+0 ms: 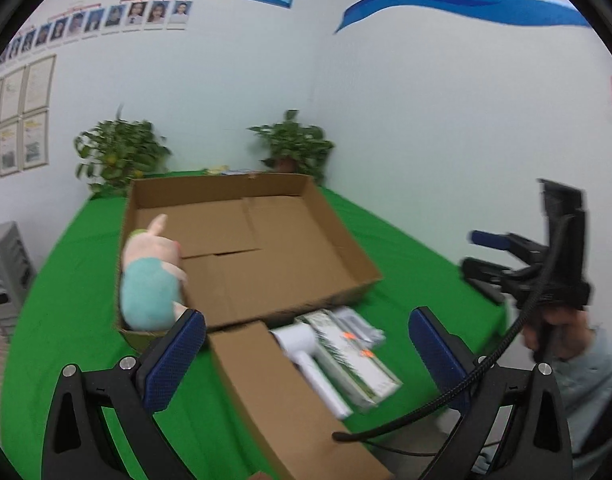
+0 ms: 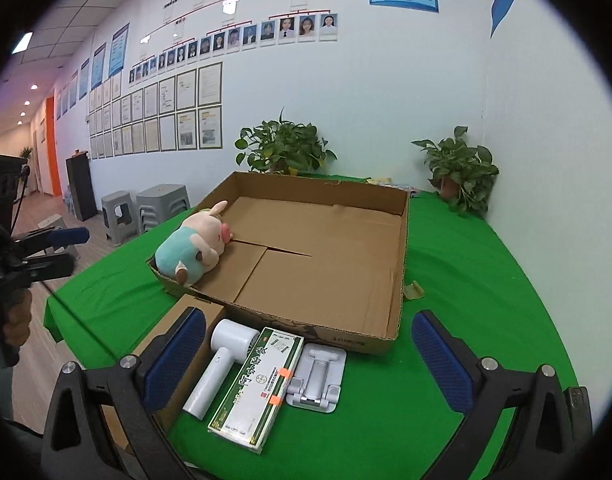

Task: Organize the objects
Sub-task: 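Move the left tool back toward the long brown cardboard box, then grasp the long brown cardboard box with the left gripper and lift it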

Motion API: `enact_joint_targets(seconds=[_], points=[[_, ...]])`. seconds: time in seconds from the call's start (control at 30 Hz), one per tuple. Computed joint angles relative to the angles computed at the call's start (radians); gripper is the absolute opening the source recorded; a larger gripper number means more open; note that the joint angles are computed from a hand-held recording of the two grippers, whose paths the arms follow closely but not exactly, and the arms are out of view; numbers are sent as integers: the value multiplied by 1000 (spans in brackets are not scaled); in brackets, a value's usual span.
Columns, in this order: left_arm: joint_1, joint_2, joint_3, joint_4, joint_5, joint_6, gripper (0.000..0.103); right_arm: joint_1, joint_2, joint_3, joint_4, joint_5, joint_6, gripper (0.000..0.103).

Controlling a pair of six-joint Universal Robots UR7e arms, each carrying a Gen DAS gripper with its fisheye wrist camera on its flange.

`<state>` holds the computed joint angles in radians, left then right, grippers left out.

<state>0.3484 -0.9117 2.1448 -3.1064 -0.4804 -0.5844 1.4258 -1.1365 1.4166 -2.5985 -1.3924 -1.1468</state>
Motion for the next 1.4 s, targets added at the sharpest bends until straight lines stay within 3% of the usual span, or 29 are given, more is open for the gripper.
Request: enact_joint_targets(seconds=[0.23, 0.33, 0.43, 0.5, 0.63, 0.8, 0.93, 1.0, 1.2, 1.4], points=[[-108, -90, 142, -83, -205, -108, 103, -32, -100, 73, 98, 63, -127, 103], [-140, -88, 175, -13, -195, -235, 103, -47, -130, 111, 187, 89, -183, 103], [-138, -89, 188, 91, -181, -362, 103, -45, -170, 209, 184, 74, -284, 103], [-117, -81, 198, 134, -175, -427, 103, -42, -191, 251, 246, 68, -340, 103], [-40, -49, 212, 149, -169, -522, 102, -34, -186, 296, 333, 15, -361, 103], [27, 8, 214, 65, -172, -515, 102, -42, -135, 307, 356, -61, -348, 103], [52, 41, 195, 30, -186, -455, 102, -32, -132, 314, 353, -126, -441, 103], [65, 59, 189, -9, -196, -428, 102, -33, -138, 317, 323, -129, -505, 103], [108, 97, 185, -96, -239, -389, 102, -32, -90, 272, 210, -150, -515, 103], [139, 124, 182, -190, -288, -350, 102, -27, -103, 277, 441, -222, -634, 102]])
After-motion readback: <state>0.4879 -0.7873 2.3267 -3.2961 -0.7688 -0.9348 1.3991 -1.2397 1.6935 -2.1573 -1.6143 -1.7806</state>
